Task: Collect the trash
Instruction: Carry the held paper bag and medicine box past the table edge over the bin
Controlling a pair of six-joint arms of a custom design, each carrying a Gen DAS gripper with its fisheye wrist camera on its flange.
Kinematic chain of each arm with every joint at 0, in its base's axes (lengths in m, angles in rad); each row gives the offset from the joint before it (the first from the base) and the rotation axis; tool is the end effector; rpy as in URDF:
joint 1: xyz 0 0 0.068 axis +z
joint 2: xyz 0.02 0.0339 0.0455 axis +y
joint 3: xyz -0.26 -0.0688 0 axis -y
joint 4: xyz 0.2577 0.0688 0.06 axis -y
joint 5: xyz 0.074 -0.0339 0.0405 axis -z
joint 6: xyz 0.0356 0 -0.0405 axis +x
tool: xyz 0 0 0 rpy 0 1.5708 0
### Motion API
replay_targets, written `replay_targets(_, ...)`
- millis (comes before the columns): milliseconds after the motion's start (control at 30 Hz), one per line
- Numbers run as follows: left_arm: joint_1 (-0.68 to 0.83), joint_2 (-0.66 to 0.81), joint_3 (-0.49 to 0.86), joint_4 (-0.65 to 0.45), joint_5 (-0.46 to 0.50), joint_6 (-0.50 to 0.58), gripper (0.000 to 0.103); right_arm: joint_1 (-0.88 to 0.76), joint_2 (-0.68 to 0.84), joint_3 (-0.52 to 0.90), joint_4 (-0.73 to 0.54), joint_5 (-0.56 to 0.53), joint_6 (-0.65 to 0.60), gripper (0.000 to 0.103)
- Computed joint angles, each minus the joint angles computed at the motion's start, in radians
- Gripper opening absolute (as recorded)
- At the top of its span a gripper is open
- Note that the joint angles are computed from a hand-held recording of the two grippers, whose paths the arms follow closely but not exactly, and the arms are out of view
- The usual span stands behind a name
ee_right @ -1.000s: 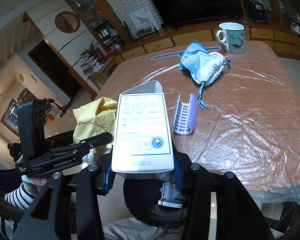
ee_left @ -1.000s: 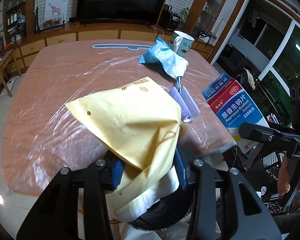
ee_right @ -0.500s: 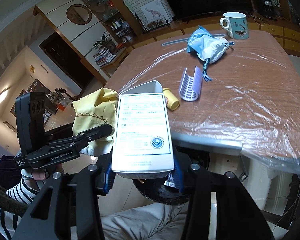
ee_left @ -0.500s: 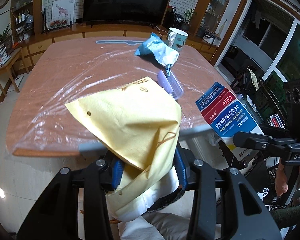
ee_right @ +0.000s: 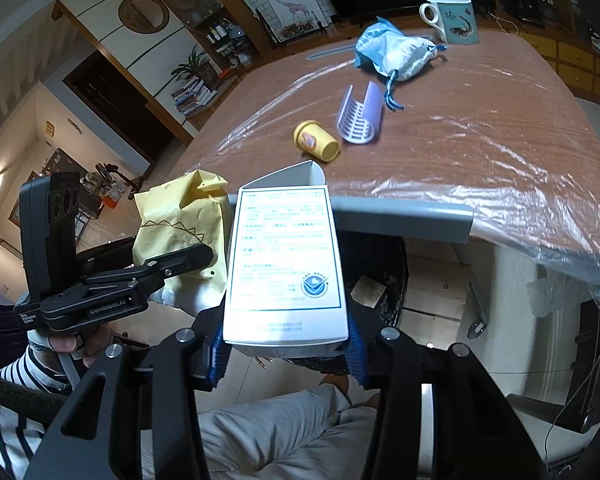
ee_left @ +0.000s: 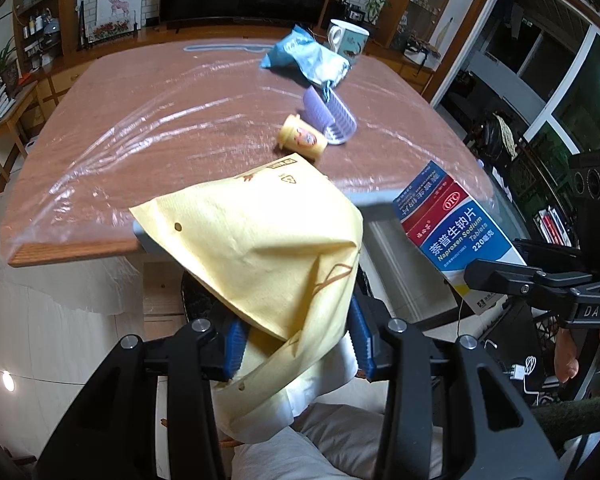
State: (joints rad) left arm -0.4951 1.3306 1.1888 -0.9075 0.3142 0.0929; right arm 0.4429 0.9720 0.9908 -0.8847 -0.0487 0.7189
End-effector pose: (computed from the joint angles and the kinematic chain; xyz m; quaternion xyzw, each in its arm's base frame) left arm 0.2372 -0.1406 0.2955 0.3151 0.9017 -0.1990 0.2193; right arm 0.1808 0.0877 0.3096 0.1207 0.9305 0.2085 0.2759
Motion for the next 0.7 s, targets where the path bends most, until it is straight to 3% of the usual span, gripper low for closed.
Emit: replay_targets(700, 0.009, 0.094, -0.086, 0.042, -0.034, 0.134, 0.044, 0.015, 0.165, -0.051, 0.088, -0.007, 0.027, 0.045)
